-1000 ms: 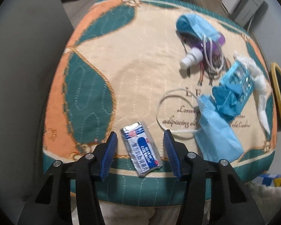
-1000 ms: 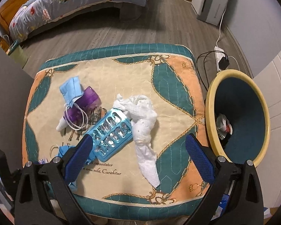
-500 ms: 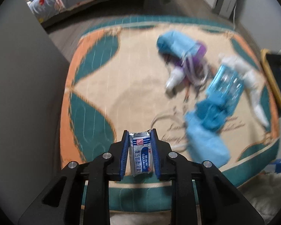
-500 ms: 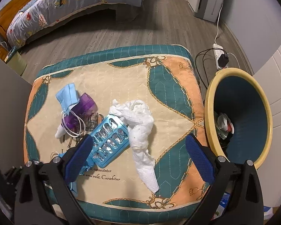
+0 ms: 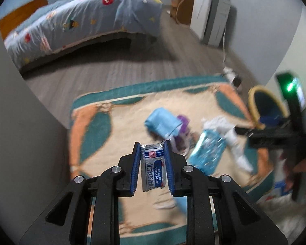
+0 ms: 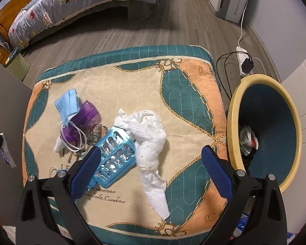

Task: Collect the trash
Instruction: 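Grasp the crumpled white tissue with the right tool while the left tool holds the box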

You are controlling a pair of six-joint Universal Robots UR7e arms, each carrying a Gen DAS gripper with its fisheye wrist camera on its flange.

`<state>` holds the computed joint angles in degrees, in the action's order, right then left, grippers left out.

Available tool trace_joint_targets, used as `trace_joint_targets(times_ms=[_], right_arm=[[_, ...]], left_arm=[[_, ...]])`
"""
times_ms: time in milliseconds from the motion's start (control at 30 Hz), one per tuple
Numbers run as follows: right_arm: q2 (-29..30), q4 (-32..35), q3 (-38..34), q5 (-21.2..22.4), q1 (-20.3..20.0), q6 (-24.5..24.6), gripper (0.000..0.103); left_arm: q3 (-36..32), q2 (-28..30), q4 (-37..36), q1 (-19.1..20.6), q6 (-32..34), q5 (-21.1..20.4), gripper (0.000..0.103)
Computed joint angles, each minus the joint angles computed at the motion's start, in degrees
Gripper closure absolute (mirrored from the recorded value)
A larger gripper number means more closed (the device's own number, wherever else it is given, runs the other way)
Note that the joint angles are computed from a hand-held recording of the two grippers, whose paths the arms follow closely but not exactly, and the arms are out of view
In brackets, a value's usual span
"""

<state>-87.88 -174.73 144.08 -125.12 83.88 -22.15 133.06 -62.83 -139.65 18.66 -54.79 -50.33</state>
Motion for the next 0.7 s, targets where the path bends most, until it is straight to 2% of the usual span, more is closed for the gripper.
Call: trace_joint_targets(times_ms=[33,100,167,267,333,433,700], right_arm=[[0.18,0.76,-0.26,0.36,-0.52,0.01,0.012],[0.57,2.07,-0.65,0.89,-1.5,0.06,0.016],[1.8,2.41,-1.13,0.33,-2.29,-0.43,0.023],[3.61,3.98,-2.05,-0.19,-3.55,-0.86,0.038],[4.11,6.05,-2.62,0.33,-4.43,-0.6,0.049],[4.36,8.45,-3.14,1.27,-5.21,0.39,0.074],[3.64,6.26,-2.53,-1.21,-1.6,-2.07,0.076]], left_arm=[[0.55,0.47,-3.4,0.75,0.34,-0.86,0.079],[0.31,1.42,-5.51,1.5,1.98,-1.2,0.079],[-0.7,2.83,-4.54,1.55,4.16,-0.02,0.079],[-1.13,3.72,-6.35,2.4,5.71,-0.6,0.079],[-1.34,4.25,-7.55,2.77,6.8,-0.65,0.079],[-1.9,5.09,-8.74,3.12,8.39,-1.32,0.079],[-2.2,5.58,-9.78,2.82,9.19,-1.09,0.079]])
